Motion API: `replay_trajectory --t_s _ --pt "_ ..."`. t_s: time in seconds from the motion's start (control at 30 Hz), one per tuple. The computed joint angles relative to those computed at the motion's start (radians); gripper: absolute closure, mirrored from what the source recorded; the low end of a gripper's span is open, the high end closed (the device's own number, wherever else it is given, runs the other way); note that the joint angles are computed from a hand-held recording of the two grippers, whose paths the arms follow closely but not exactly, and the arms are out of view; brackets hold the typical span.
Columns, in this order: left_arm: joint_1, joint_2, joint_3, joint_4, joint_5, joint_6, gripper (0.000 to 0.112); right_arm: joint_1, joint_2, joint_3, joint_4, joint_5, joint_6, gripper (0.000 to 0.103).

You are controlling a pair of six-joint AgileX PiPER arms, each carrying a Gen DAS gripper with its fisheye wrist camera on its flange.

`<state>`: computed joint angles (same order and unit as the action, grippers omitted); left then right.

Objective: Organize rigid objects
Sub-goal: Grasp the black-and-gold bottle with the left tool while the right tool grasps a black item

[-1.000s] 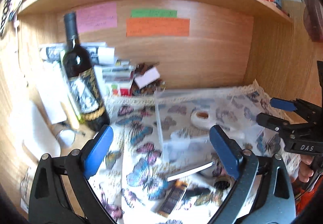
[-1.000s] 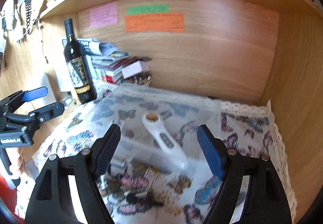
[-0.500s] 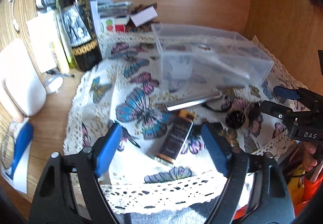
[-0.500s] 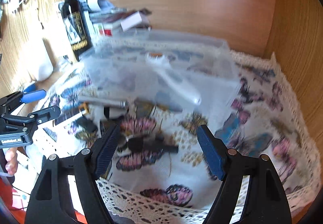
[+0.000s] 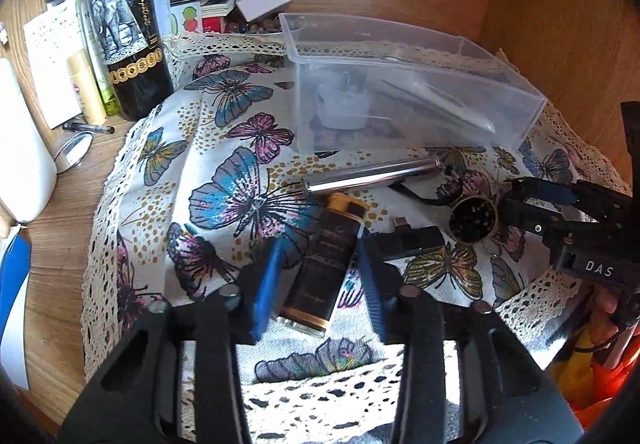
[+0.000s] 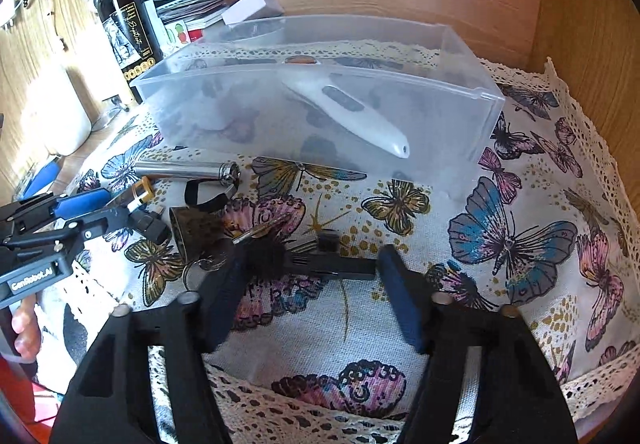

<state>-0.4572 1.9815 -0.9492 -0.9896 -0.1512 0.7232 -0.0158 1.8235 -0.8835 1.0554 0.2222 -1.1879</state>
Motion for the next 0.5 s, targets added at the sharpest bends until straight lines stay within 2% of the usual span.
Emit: replay_trajectory --t_s 0.07,0.2,0.37,0.5 --pt "-0.004 0.003 0.0 0.054 -0.007 -0.051 0.089 -0.002 -0.001 0.004 0.042 0.001 -0.042 0.045" --pt "-0.001 0.0 0.005 0.137 -0.004 -0.134 0.09 0.003 -0.01 0.017 0.102 -0.008 -0.107 0.046" --pt "-0.014 -0.036 0.039 0.128 -0.033 -0.139 0.09 0.009 -0.039 0.025 0.156 -0.02 -0.156 0.046" --pt "-0.012 -0.083 0.067 0.174 -0.053 -0.191 0.09 -0.006 -0.076 0.027 0.186 -0.012 -0.19 0.046"
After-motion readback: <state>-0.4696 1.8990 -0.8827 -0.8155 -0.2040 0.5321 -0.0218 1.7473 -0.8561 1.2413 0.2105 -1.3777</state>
